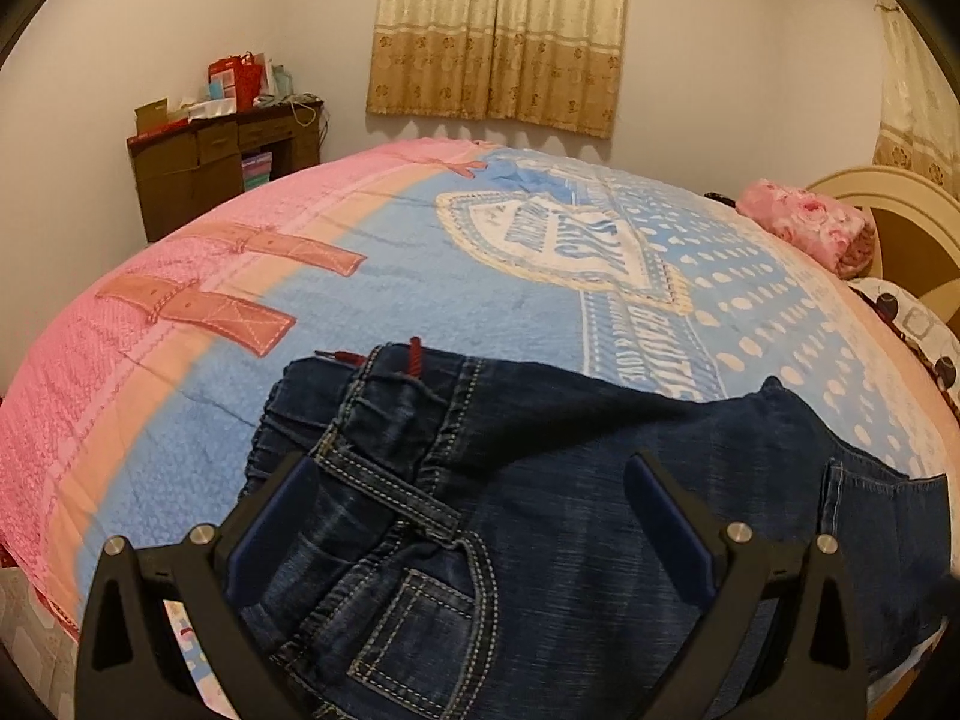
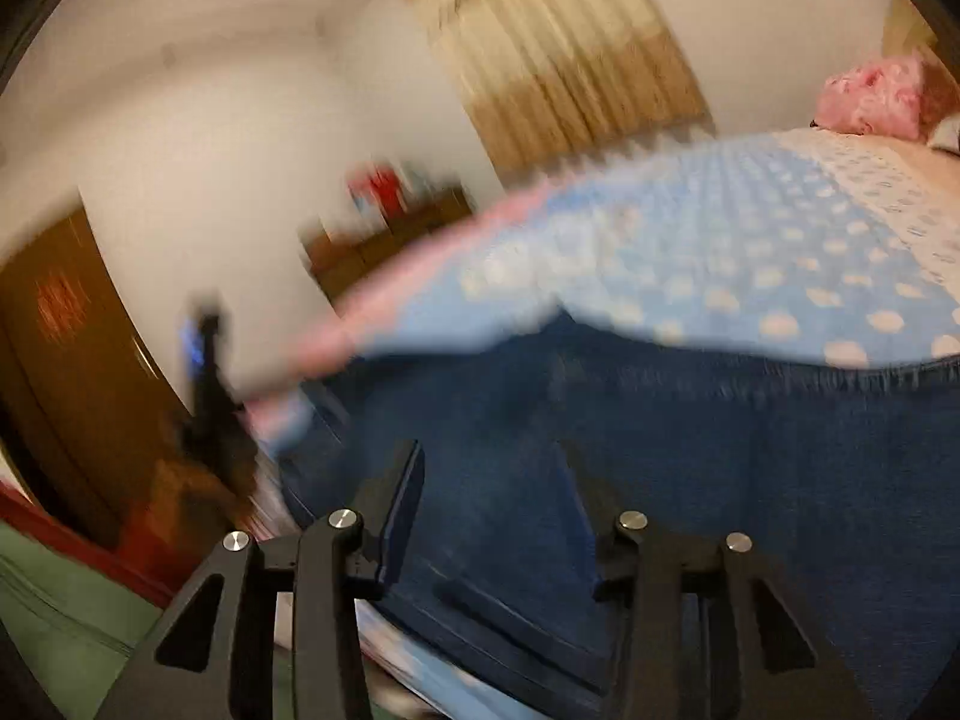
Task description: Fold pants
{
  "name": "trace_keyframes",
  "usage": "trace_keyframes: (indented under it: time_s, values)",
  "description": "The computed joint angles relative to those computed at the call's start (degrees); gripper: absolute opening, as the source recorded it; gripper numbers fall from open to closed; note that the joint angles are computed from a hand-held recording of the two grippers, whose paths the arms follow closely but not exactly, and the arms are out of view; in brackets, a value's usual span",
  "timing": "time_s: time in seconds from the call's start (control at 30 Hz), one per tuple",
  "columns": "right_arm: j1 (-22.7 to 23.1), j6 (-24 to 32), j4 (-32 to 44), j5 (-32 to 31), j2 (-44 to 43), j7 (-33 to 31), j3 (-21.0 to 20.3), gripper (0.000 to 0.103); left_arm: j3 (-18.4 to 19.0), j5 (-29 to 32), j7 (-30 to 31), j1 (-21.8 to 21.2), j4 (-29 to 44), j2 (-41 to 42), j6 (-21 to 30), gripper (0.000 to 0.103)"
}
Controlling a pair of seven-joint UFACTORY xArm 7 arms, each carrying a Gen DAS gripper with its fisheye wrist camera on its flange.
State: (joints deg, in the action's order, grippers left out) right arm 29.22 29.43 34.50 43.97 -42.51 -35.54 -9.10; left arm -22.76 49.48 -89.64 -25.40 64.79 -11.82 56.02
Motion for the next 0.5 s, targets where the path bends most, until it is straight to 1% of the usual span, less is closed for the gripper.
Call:
trace_keyframes:
  time_s: [0.03, 0.07, 0.1, 0.13, 0.17, 0.2, 0.23, 0.27, 0.3, 0.33, 0.37, 0.43, 0.47, 0.5]
  values:
    - [-0.97, 2.09, -0.58, -2.55, 1.06, 0.27, 0.96, 0.046, -0.06, -0.1, 0.18, -0.07, 0.26, 0.34, 0.01, 0.103]
    - [-1.45, 4.03, -0.99, -6.21, 2.45, 1.95, 2.24, 0.046, -0.09, -0.17, 0.45, -0.18, 0.47, 0.57, 0.27, 0.103]
    - [-3.46, 3.58, -2.29, -8.07, 2.83, 2.16, 5.58, 0.046, -0.07, -0.14, 0.86, -0.26, 0.69, 0.75, 0.72, 0.103]
    - [-3.74, 1.29, -3.65, -8.33, 1.5, 0.27, 7.24, 0.046, -0.2, -0.04, 1.15, -0.41, 0.92, 0.88, 1.65, 0.103]
    - [-2.53, 1.4, -3.26, -9.97, 1.34, 0.54, 6.51, 0.046, -0.44, 0.19, 1.18, -0.56, 1.08, 0.87, 3.2, 0.103]
    - [-1.45, 2.15, -1.87, -10.0, 1.65, 0.62, 5.25, 0.046, -0.42, 0.43, 0.97, -0.68, 0.83, 0.55, 3.83, 0.103]
    - [-0.15, 0.51, -0.69, -7.64, 1.71, -0.48, 3.87, 0.046, -0.38, 0.67, 0.61, -0.74, 0.27, -0.09, 4.27, 0.103]
    - [2.24, -2.56, -0.29, -4.55, 1.22, -2.32, 2.03, 0.046, -0.34, 0.75, 0.32, -0.7, -0.42, -0.93, 4.67, 0.103]
    - [6.09, -6.52, 1.31, -0.48, 2.29, -5.32, -0.78, 0.046, -0.35, 0.59, 0.33, -0.59, -1.15, -1.96, 5.34, 0.103]
    - [7.54, -8.42, 2.82, 1.2, 3.91, -6.54, -1.72, 0.046, -0.42, 0.25, 0.7, -0.4, -1.7, -2.94, 6.16, 0.103]
    - [7.3, -9.9, 4.91, 1.19, 7.03, -5.85, -1.15, 0.046, -0.56, -0.23, 1.37, -0.16, -2.22, -4.04, 7.34, 0.103]
    - [3.54, -11.29, 8.77, -2.3, 14.73, -1.54, 2.32, 0.047, -0.95, -1.62, 3.12, 0.64, -3.71, -7.37, 10.8, 0.103]
    - [0.43, -10.21, 10.8, -5.57, 19.32, 1.63, 4.83, 0.047, -1.36, -2.12, 3.54, 1.24, -4.51, -9.06, 12.52, 0.103]
    - [-0.27, -10.8, 11.23, -6.75, 22.69, 2.41, 5.73, 0.049, -1.85, -2.73, 3.66, 1.99, -5.62, -11.35, 14.95, 0.103]
